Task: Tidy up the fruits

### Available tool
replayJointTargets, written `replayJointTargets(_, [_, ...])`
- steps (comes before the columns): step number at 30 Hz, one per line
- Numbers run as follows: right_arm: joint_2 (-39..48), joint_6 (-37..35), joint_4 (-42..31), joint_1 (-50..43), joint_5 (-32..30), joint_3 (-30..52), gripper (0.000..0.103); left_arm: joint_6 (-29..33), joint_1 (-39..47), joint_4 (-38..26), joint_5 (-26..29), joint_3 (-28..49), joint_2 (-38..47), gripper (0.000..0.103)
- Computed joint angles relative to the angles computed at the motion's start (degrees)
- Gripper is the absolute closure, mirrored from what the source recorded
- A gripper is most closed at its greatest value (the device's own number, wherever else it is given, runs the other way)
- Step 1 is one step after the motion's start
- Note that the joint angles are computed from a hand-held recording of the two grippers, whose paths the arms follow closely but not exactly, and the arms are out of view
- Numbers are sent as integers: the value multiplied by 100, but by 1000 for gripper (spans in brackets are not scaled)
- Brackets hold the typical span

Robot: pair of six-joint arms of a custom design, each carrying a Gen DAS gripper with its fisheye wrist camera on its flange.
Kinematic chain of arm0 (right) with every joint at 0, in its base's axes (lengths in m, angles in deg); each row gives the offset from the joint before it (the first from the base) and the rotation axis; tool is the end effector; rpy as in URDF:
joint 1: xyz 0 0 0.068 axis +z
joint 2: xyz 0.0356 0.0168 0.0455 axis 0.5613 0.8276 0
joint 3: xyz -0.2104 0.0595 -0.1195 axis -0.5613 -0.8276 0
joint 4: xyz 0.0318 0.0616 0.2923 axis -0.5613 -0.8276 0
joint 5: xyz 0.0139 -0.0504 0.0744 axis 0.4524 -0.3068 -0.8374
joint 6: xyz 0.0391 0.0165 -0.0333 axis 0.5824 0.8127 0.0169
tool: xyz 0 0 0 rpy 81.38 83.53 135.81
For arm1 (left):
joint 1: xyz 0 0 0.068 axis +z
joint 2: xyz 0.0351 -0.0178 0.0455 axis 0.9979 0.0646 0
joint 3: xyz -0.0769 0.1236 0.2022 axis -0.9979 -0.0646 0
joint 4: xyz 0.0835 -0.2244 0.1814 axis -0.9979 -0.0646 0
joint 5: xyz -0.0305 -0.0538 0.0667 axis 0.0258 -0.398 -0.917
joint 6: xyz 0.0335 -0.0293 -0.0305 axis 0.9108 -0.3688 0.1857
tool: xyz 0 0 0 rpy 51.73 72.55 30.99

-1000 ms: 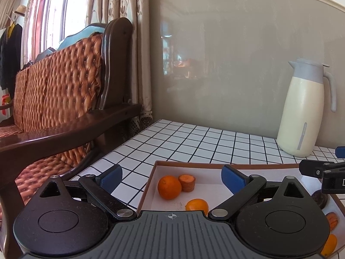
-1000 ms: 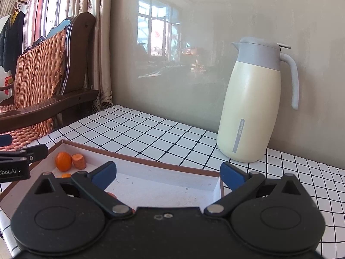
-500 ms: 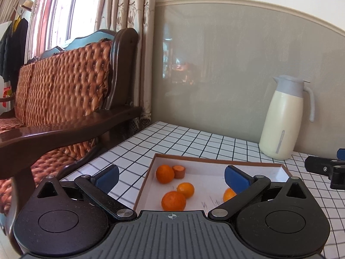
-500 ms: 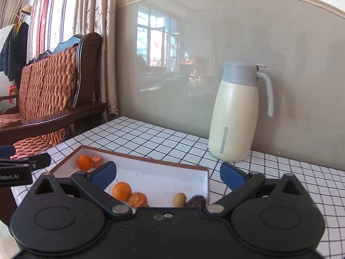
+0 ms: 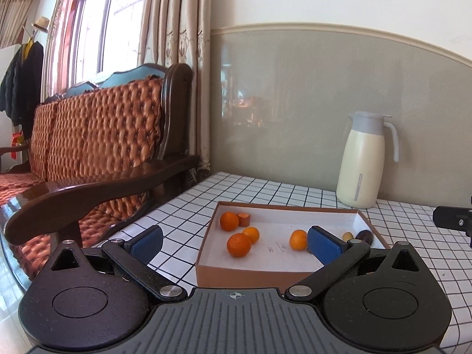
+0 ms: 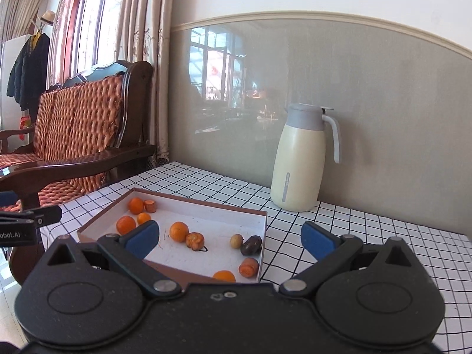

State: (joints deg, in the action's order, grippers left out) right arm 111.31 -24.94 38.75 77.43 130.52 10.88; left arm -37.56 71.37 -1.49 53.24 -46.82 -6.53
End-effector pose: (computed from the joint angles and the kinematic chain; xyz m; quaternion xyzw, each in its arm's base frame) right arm 0.2794 0.2302 0.2576 -0.0202 0.8224 -0.0408 0.5671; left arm 0.2580 -0.0630 0.2557 0.0407 0.8082 -0.0262 0.5869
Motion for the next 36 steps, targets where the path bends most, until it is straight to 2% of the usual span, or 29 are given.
replayJointTargets(6, [-485,256,38,360,390,-582,6,48,-116,-307,70,-638,-1125,0])
replayJointTargets(15, [-834,258,524,621,852,-1320,6,40,-450,-383,-248,-1376,-2154,0])
replayJointTargets(20, [-856,319,726,679,958,-1536,6,64,-637,-122,-515,-1726,-2337,0])
replayJointTargets(28, [-803,166,932,809,1200,-1603,6,45,-654,-23,-538,-1818,-2374,0])
replayJointTargets(36, [-761,246,712,789,1180,-1503,6,0,-619,-13,-533,-1831,-2374,0])
